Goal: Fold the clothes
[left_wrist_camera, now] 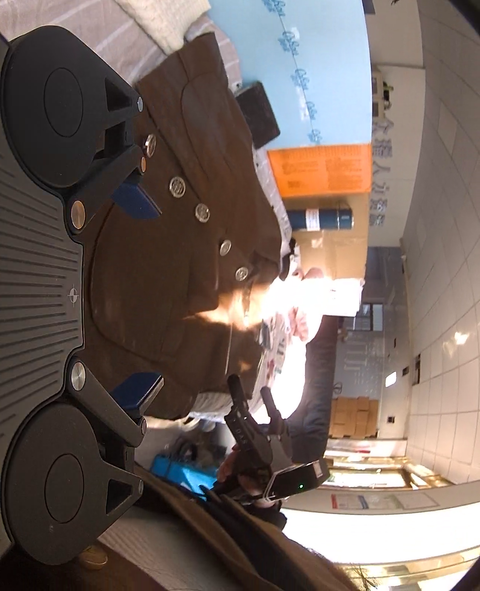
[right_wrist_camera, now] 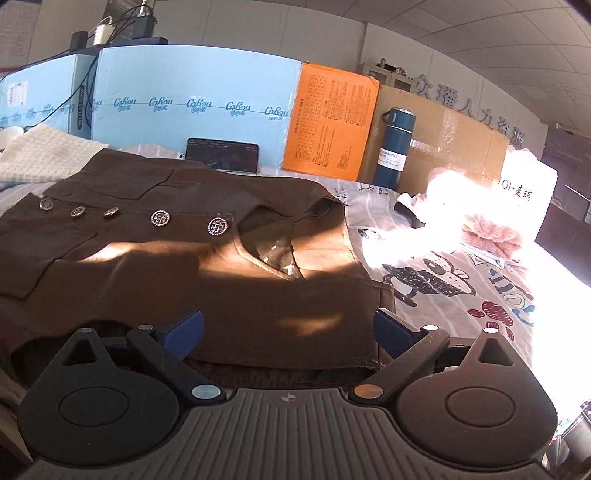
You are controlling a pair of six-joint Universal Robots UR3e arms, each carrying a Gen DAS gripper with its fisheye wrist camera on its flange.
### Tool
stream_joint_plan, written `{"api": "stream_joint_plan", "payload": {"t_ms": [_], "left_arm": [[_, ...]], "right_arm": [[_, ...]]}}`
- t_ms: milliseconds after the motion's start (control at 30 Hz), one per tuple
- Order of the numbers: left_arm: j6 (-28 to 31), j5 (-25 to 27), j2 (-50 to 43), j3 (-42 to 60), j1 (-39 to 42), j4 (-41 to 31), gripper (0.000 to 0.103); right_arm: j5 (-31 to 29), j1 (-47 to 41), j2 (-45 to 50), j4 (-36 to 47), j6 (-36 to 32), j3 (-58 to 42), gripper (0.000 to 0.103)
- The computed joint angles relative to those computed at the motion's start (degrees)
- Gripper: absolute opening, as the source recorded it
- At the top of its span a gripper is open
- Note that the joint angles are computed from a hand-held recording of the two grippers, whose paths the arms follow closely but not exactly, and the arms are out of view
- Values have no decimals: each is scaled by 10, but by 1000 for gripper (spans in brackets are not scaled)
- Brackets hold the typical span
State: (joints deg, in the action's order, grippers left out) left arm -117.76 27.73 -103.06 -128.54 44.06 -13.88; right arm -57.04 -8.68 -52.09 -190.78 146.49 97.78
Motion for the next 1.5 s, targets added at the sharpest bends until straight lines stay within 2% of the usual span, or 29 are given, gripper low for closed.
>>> {"api": "stream_joint_plan", "payload": {"t_ms": [133,367,533,600,667,833,1033,1133,1167,1267,1300,1333,1367,1400,1433,1500], "left_arm": [[40,1,5,14,-12,-69,92],[65,34,7,32,-33,-113,93],[22,49,-12,32,-36,-77,93],[9,46,-15,33,-33,-76,93],[3,41,-16,36,-31,-82,93],[52,33,-6,56,-33,-165,93],[70,57,-1,71,-46,-179,92],[133,60,27,80,-35,-265,92],[131,72,32,74,-35,-255,92],[81,116,36,30,-36,-123,91],[70,126,35,16,-35,-79,84],[62,135,34,4,-34,-42,72],[69,132,35,-2,-30,-33,63],[80,117,37,-4,-22,-41,46],[88,103,38,-5,-15,-47,36],[63,82,25,-9,-4,-15,30]], "right_arm": [[30,-11,-36,38,-83,44,99],[93,-5,-64,92,-241,89,99],[134,8,-75,127,-339,116,98],[145,12,-72,98,-353,133,98],[155,14,-61,70,-334,131,98],[186,18,-29,12,-271,104,98],[217,23,26,34,-124,-19,98],[213,32,45,51,-92,-60,98],[211,34,50,53,-83,-70,98],[221,34,66,54,-48,-98,98],[224,32,69,55,-34,-105,98],[226,30,71,55,-19,-111,98],[228,28,73,55,-5,-116,98],[226,26,69,56,-4,-113,98],[223,24,64,57,-7,-106,99],[207,17,36,81,-51,-74,99]]}}
